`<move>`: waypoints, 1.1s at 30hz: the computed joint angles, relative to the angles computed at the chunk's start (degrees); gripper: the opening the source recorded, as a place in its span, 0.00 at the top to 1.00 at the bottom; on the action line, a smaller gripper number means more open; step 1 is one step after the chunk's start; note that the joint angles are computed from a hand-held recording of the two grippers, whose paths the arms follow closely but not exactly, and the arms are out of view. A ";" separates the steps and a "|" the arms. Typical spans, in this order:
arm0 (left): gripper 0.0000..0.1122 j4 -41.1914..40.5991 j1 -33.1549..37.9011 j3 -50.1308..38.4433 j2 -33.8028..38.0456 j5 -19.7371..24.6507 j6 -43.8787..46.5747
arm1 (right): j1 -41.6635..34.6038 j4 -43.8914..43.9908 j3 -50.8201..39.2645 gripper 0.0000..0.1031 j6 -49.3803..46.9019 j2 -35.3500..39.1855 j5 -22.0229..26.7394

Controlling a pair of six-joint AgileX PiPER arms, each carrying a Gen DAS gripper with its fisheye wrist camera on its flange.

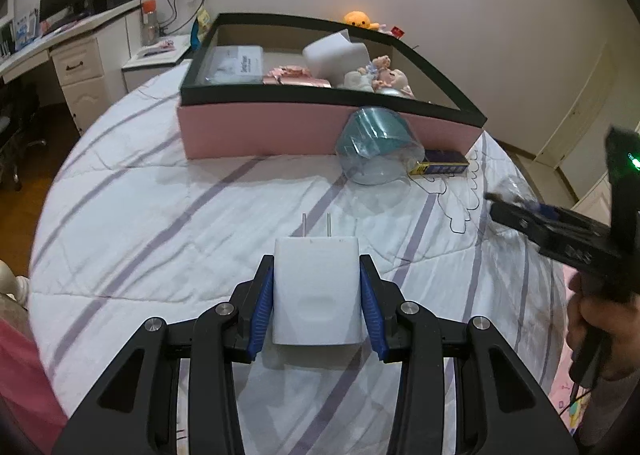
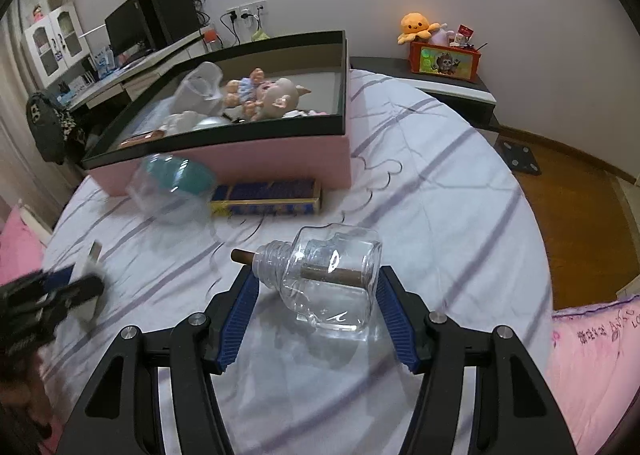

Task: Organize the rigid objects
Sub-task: 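Carry charger and glass jar into the pink box and release both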

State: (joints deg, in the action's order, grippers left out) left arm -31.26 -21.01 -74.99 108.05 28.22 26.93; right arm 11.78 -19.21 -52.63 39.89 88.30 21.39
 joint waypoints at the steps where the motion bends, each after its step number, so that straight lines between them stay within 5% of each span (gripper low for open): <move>1: 0.64 -0.07 0.32 -0.05 -0.30 0.41 0.20 | 0.28 0.67 0.37 0.40 -0.29 -0.95 0.00; 6: 0.64 0.76 1.71 -1.17 -1.85 2.24 0.23 | 3.32 0.27 -0.22 0.40 1.06 -4.10 1.70; 22: 0.64 0.76 4.96 -14.94 0.68 7.99 0.70 | 2.26 5.30 -17.32 0.40 -10.02 2.82 5.43; 27: 0.64 2.17 5.17 -23.59 3.52 9.84 -0.54 | 1.35 6.41 -25.82 0.40 -13.98 7.03 7.47; 33: 0.64 6.42 4.76 -44.02 12.89 15.49 -6.27 | -1.53 12.36 -38.85 0.40 -21.94 14.43 10.75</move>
